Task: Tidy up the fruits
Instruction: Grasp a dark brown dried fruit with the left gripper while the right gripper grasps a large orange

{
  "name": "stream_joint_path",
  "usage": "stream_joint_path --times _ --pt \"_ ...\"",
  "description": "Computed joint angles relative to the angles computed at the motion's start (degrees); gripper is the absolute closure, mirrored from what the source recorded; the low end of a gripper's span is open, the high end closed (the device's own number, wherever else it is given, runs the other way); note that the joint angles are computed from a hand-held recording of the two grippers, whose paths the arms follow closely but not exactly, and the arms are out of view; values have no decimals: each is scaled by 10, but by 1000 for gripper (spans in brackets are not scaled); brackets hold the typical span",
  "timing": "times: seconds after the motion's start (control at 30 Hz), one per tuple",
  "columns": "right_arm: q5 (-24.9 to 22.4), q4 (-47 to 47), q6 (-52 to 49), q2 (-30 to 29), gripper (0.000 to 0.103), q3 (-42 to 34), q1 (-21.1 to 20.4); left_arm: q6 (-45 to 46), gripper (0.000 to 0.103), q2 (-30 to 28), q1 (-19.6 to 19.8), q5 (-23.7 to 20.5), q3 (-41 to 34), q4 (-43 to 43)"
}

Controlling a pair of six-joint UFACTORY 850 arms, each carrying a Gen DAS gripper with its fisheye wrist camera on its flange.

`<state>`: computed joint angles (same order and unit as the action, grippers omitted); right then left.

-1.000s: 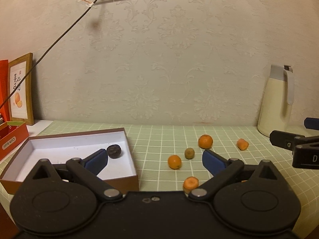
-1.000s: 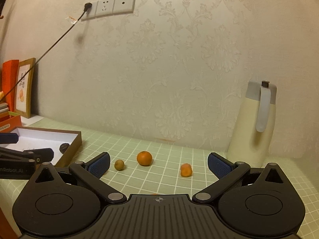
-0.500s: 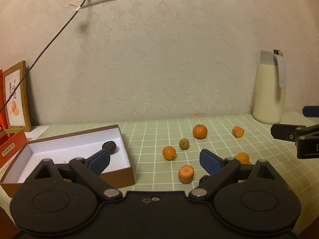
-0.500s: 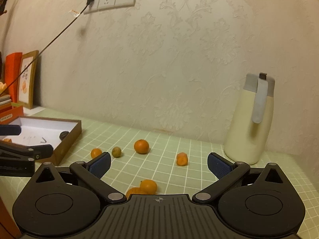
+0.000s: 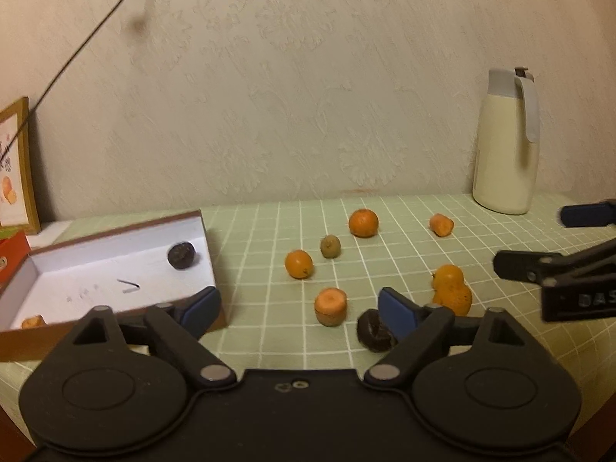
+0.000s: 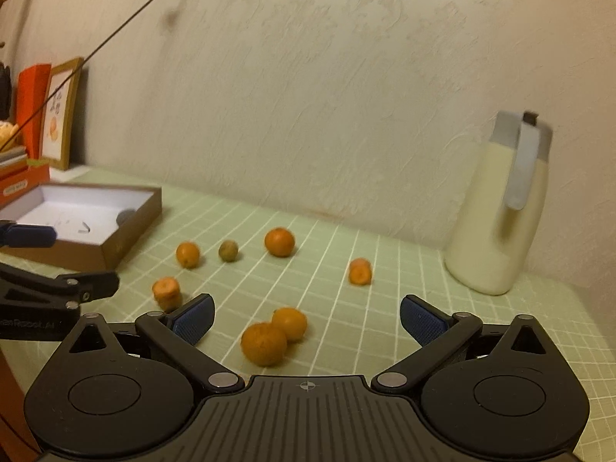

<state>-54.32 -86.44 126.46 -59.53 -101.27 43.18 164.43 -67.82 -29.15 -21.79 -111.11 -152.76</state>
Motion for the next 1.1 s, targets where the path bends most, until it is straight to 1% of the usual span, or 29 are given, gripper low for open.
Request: stream_joint_path --times 0.03,0.07,0.13,0.2,0.27,0.37,0.43,0.53,0.63,0.7,0.77,0.83,1.03,1.1 --pt "7 6 -4 -1 26 -2 -2 -18 27 -3 -1 8 -5 16" --pt "12 13 -10 -3 28 -6 -3 -34 28 -7 -2 18 -12 32" --pt "17 13 -7 -4 29 -7 -5 -51 28 -13 -4 26 -19 47" --pt "23 17 -13 -5 30 -7 -6 -50 33 -15 -5 25 -20 45" --pt "27 20 -20 -6 32 -9 -7 -57 34 -17 -7 28 -22 52" --pt "45 25 -25 -9 36 -11 -11 -66 35 -23 -10 33 -28 64" --pt "54 29 -31 -13 39 -16 -13 -75 38 -27 -12 37 -34 72" --pt "66 36 -39 -19 42 -25 -16 -114 43 -37 -14 49 -49 110" --pt "79 40 -40 -22 42 -29 -20 -153 45 -49 -17 59 -66 146" --pt "89 48 -46 -25 43 -34 -23 -183 48 -58 -19 63 -78 176" --pt "91 63 -62 -32 44 -45 -25 -177 51 -66 -21 67 -87 167" --pt "97 73 -68 -36 47 -50 -28 -178 51 -73 -22 69 -97 159" --pt "112 78 -59 -40 50 -57 -33 -257 54 -96 -23 87 -135 217" --pt "120 78 -50 -39 51 -56 -36 -297 55 -101 -22 88 -144 251"
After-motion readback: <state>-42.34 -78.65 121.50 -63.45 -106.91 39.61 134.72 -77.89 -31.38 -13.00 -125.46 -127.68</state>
